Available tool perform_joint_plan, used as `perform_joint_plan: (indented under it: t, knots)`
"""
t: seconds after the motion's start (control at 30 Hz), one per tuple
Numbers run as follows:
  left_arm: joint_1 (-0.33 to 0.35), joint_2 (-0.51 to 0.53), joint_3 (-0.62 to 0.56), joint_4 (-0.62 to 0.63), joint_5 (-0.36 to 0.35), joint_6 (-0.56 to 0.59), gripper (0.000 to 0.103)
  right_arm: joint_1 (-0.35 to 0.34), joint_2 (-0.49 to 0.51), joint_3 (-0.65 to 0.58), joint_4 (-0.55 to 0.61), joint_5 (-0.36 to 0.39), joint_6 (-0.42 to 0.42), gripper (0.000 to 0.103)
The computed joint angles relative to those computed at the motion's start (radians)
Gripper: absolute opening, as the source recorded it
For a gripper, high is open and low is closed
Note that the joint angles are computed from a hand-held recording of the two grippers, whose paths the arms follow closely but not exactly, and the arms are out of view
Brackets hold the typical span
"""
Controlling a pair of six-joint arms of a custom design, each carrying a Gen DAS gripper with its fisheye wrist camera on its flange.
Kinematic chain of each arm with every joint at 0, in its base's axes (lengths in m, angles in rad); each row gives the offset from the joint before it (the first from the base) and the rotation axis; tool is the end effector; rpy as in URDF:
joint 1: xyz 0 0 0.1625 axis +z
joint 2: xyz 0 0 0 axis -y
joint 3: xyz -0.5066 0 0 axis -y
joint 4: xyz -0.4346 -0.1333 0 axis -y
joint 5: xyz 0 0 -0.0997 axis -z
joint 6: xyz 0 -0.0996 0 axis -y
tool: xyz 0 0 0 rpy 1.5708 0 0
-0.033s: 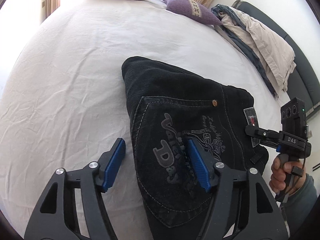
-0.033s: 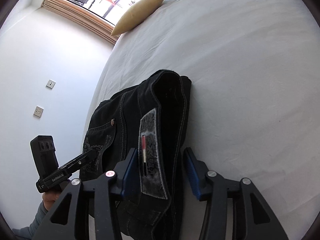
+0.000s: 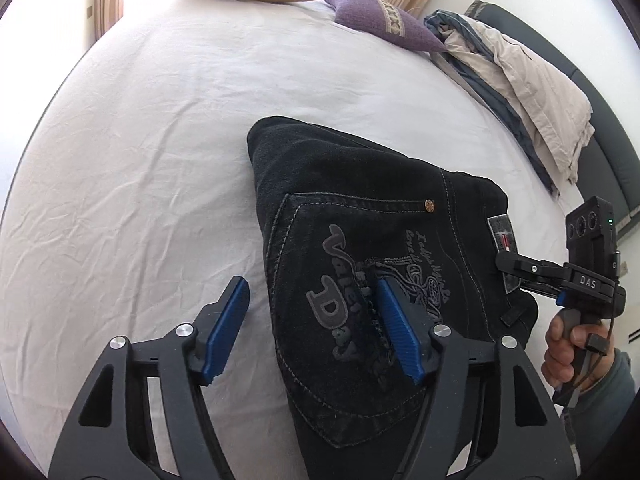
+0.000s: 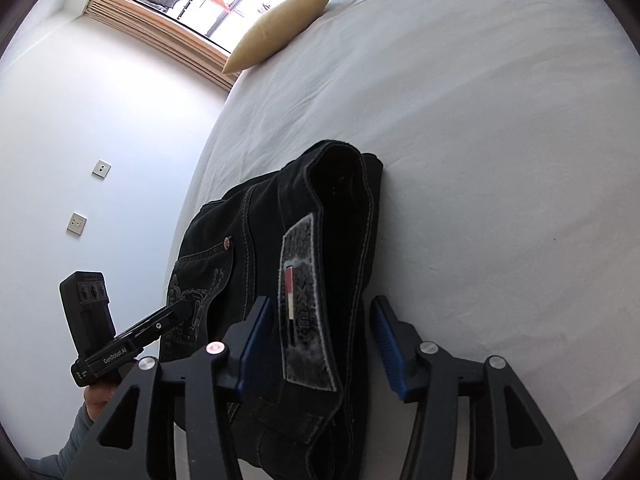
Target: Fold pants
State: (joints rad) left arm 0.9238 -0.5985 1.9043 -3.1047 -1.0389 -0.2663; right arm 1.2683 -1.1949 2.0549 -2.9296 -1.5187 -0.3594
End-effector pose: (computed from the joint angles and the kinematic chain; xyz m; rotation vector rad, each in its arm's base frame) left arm -0.2445 -0.6286 -0.0326 0.4281 2.6671 -0.6019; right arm -0.0479 -0.6185 0.2647 0.1031 -2.9371 0.7328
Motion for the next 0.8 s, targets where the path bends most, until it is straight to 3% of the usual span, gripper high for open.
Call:
perform_joint_plan:
  t: [0.17, 0.3, 0.4, 0.47, 0.53, 0.6, 0.67, 0.73, 0.8]
  knots:
    - [-0.12, -0.006, 0.064, -0.066, 0.19, -0.045, 0.103, 0.039, -0.075, 0.099, -0.113, -0.073, -0.044, 0.067]
    - [-0.225, -0.037, 0.141, -0.094, 0.338, -0.104, 0.103, 0.101, -0.14, 0.204, -0.271, -0.156, -0.098, 0.074]
    - [-0.34, -0.033, 0.181, -0.097, 0.565, -0.159, 0.103, 0.167, -0.182, 0.296, -0.455, -0.211, -0.148, 0.082]
    - [-0.424, -0.055, 0.238, -0.072, 0.703, -0.212, 0.103, 0.209, -0.206, 0.357, -0.595, -0.205, -0.188, 0.092]
    - [-0.513, -0.1, 0.296, 0.034, 0.807, -0.359, 0.103, 0.254, -0.223, 0.405, -0.73, -0.204, -0.216, 0.103]
    - [-0.584, -0.139, 0.345, 0.054, 0.83, -0.416, 0.103, 0.29, -0.252, 0.44, -0.808, -0.185, -0.231, 0.103]
    - [-0.634, -0.19, 0.375, 0.082, 0.77, -0.425, 0.103, 0.332, -0.283, 0.452, -0.812, -0.198, -0.206, 0.103]
    - [-0.668, -0.256, 0.38, 0.264, 0.711, -0.53, 0.103, 0.373, -0.323, 0.462, -0.797, -0.225, -0.173, 0.103]
    - [-0.704, -0.298, 0.376, 0.441, 0.697, -0.654, 0.103, 0.408, -0.362, 0.47, -0.769, -0.239, -0.152, 0.103]
